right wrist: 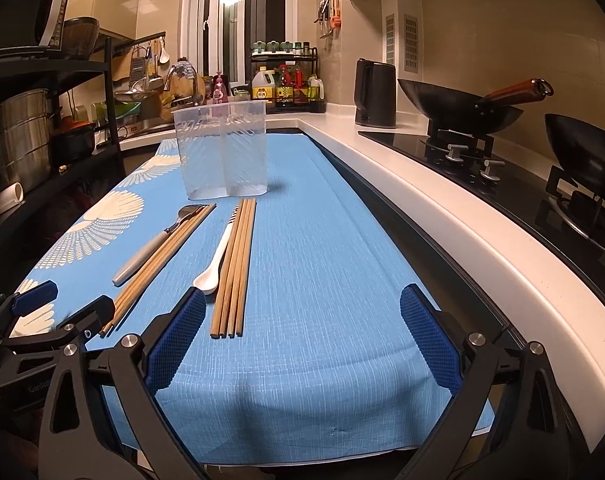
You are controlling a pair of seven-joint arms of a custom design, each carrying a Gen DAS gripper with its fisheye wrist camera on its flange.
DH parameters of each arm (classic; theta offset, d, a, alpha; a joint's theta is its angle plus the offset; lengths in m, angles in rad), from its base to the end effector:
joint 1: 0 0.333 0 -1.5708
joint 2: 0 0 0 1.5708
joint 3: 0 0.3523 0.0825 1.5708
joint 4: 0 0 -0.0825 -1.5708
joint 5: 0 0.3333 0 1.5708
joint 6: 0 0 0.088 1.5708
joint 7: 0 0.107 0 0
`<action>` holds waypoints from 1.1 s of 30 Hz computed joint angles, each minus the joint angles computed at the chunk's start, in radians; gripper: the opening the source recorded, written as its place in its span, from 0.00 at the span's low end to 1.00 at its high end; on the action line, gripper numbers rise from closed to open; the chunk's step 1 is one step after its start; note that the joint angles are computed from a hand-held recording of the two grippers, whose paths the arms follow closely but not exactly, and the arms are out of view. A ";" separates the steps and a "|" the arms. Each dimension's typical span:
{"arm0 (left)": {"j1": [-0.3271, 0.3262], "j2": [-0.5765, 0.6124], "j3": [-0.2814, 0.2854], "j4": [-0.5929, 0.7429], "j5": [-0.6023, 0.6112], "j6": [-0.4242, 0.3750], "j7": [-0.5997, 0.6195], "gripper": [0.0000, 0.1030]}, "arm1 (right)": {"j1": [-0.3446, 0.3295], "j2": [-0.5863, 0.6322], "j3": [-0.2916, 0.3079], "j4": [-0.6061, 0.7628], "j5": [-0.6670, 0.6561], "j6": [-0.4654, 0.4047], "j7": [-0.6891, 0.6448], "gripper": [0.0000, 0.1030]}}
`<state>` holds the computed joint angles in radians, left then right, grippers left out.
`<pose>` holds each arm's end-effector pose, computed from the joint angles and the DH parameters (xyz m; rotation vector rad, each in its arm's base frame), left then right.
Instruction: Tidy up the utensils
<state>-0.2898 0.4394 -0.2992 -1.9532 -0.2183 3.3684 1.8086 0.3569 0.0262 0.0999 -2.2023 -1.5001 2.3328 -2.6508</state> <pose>0.5671 -0.3118 0.4472 -1.2607 2.1089 -1.1920 0.4688 0.2115 0.4596 -1.1633 1.9910 -1.1900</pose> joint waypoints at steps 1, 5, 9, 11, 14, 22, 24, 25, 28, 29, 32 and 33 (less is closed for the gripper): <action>0.000 0.000 0.000 0.001 0.000 -0.001 0.000 0.89 | 0.000 0.000 0.000 0.000 0.000 0.000 0.000 0.93; -0.001 0.000 0.000 0.001 0.000 -0.001 -0.002 0.89 | 0.000 0.000 0.000 0.000 0.000 0.000 0.000 0.93; -0.003 0.000 0.003 0.002 -0.001 -0.001 -0.003 0.89 | 0.001 -0.001 0.000 -0.001 0.002 0.002 -0.002 0.93; -0.006 0.000 0.004 0.002 -0.002 0.001 -0.004 0.89 | 0.003 -0.001 0.002 0.001 0.003 0.000 -0.004 0.93; -0.006 0.000 0.002 0.003 0.000 0.001 -0.004 0.89 | 0.005 -0.001 0.003 0.001 0.002 -0.003 -0.004 0.93; 0.001 -0.002 -0.005 -0.002 0.004 0.005 -0.008 0.89 | 0.006 -0.001 0.002 0.003 0.003 -0.006 -0.003 0.93; 0.001 -0.002 -0.005 -0.001 0.004 0.005 -0.008 0.89 | 0.006 -0.001 0.002 0.003 0.005 -0.005 -0.006 0.93; -0.001 -0.002 -0.003 -0.002 0.004 0.004 -0.008 0.89 | 0.006 -0.002 0.002 0.003 0.004 -0.004 -0.006 0.93; 0.002 -0.002 -0.006 -0.002 0.004 0.004 -0.009 0.89 | 0.007 -0.004 0.004 0.004 0.008 -0.005 -0.014 0.91; 0.003 -0.002 -0.006 -0.002 0.005 0.004 -0.009 0.89 | 0.008 -0.004 0.005 0.003 0.008 -0.006 -0.013 0.90; 0.000 -0.002 -0.005 -0.002 0.005 0.006 -0.009 0.89 | 0.006 -0.006 0.003 0.003 0.009 -0.002 -0.015 0.89; 0.000 -0.002 -0.004 -0.002 0.005 0.006 -0.010 0.89 | 0.006 -0.006 0.004 0.003 0.007 -0.002 -0.014 0.89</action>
<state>-0.2901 0.4376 -0.3030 -1.9553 -0.2136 3.3741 1.7991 0.3630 0.0206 0.1035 -2.1992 -1.4927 2.3304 -2.6650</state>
